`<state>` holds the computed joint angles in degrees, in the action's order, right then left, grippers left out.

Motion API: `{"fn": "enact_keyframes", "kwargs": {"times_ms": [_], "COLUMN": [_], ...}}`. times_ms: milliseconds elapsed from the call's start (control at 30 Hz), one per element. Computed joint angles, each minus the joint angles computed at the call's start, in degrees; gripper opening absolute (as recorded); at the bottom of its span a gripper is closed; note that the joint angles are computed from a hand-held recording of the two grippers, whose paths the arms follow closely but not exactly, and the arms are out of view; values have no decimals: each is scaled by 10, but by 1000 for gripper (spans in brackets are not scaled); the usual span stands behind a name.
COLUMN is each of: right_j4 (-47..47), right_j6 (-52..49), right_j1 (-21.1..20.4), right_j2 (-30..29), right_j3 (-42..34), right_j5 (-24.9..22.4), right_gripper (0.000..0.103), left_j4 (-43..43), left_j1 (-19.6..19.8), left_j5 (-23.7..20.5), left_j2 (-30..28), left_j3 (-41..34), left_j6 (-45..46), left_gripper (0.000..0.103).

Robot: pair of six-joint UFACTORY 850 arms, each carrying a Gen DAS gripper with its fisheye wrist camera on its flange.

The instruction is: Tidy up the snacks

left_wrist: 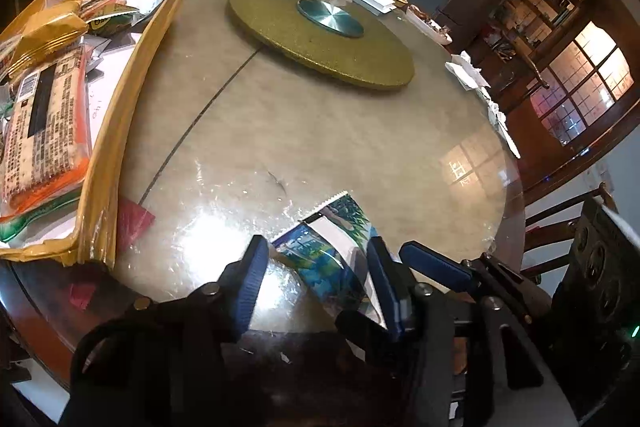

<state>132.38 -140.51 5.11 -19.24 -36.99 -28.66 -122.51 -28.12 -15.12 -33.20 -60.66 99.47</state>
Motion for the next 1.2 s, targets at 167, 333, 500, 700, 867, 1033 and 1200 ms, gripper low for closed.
{"fn": "enact_keyframes", "kwargs": {"times_ms": [167,333,500,700,867,1033,1200], "right_j4": [29,-7,27,64,83,61,24], "right_j6": [-3,14,-23,-45,-67,-51,-25], "right_j1": [-4,-14,5,19,38,56,81], "right_j2": [4,0,-2,-3,8,18,19], "right_j3": [10,12,9,5,4,-12,-43], "right_j5": [-10,-41,-30,-22,-15,-17,-15], "right_gripper": [58,55,57,51,47,47,47], "left_j4": [42,0,-45,-92,-137,-220,-236], "left_j1": [1,2,1,2,10,23,46], "left_j5": [-23,-31,-25,-29,-39,-38,-33], "left_j2": [-4,-10,-6,6,32,71,101], "left_j3": [-4,-6,0,15,36,63,78], "left_j6": [-37,-6,35,78,113,187,203], "left_gripper": [55,41,38,35,32,32,31]}}
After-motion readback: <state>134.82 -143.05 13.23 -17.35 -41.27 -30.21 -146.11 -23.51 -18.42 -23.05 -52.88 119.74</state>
